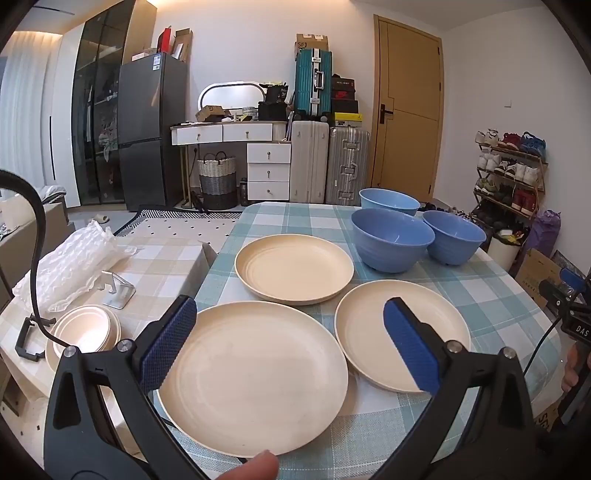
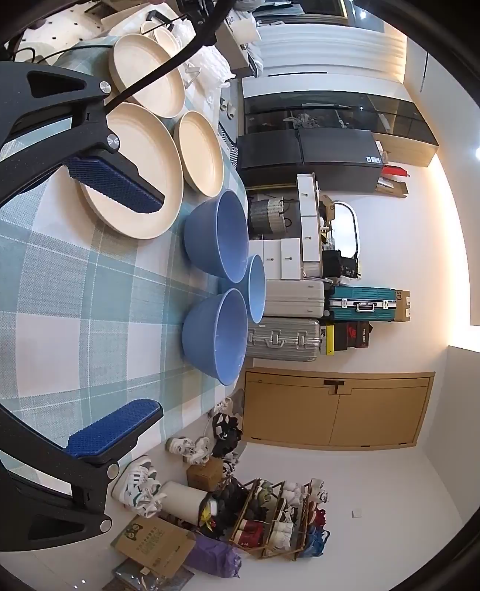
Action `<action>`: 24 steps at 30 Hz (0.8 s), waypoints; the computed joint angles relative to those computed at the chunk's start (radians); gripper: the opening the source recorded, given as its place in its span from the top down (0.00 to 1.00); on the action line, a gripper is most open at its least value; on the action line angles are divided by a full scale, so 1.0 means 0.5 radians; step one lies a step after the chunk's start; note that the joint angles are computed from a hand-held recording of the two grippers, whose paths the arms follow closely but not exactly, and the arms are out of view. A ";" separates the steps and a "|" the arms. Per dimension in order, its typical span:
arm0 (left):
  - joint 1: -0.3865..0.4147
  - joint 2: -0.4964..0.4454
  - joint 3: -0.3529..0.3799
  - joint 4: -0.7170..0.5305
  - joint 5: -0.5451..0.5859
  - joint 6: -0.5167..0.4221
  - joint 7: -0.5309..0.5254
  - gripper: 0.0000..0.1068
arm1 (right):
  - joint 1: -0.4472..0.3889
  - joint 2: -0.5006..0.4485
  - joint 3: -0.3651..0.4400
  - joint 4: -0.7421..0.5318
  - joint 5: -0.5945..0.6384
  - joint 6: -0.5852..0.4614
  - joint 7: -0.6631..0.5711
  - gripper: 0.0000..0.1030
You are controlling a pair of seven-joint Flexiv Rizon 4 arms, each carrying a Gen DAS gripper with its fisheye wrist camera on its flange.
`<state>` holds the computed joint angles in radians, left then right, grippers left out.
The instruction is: Organize plates and bowls
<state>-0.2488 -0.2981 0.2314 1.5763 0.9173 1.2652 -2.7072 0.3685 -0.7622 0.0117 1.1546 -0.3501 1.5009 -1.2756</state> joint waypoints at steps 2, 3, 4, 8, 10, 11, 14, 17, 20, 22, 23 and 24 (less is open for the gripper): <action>0.001 -0.002 -0.001 -0.001 0.000 0.003 0.001 0.06 | -0.009 0.000 0.018 -0.004 0.009 -0.009 -0.006 0.00; 0.000 -0.003 0.000 -0.003 0.001 0.001 -0.001 0.06 | -0.020 -0.002 0.043 -0.013 0.014 -0.025 -0.019 0.00; 0.000 -0.005 0.001 -0.005 0.003 0.001 -0.003 0.06 | -0.019 -0.001 0.041 -0.011 0.017 -0.023 -0.020 0.00; -0.003 -0.002 0.003 -0.002 0.007 0.004 -0.015 0.06 | 0.008 0.016 -0.012 0.023 0.014 0.011 0.005 0.00; -0.004 0.002 0.001 0.001 0.005 0.000 -0.012 0.06 | 0.011 0.028 -0.020 0.041 0.010 0.023 0.012 0.00; -0.008 0.007 0.002 0.002 0.011 -0.004 -0.017 0.06 | -0.003 0.002 0.008 0.004 0.011 -0.003 0.002 0.00; -0.004 0.024 -0.003 0.018 0.016 0.007 -0.021 0.06 | 0.001 0.006 0.001 0.013 0.010 0.000 0.006 0.00; 0.014 -0.015 -0.016 -0.015 -0.026 0.003 0.026 0.06 | -0.006 0.002 0.012 0.001 0.013 -0.004 0.000 0.00; 0.000 -0.015 -0.004 -0.018 -0.022 -0.005 0.023 0.06 | -0.001 0.006 0.003 0.017 0.013 0.006 0.007 0.00; -0.003 -0.016 0.000 -0.018 -0.020 -0.002 0.021 0.06 | -0.003 0.006 0.006 0.016 0.012 0.004 0.006 0.00; -0.004 -0.018 0.000 -0.019 -0.021 -0.001 0.022 0.06 | -0.003 0.005 0.006 0.015 0.012 0.002 0.006 0.00; -0.003 -0.018 0.000 -0.018 -0.024 0.001 0.027 0.06 | -0.003 0.007 0.004 0.019 0.011 0.005 0.006 0.00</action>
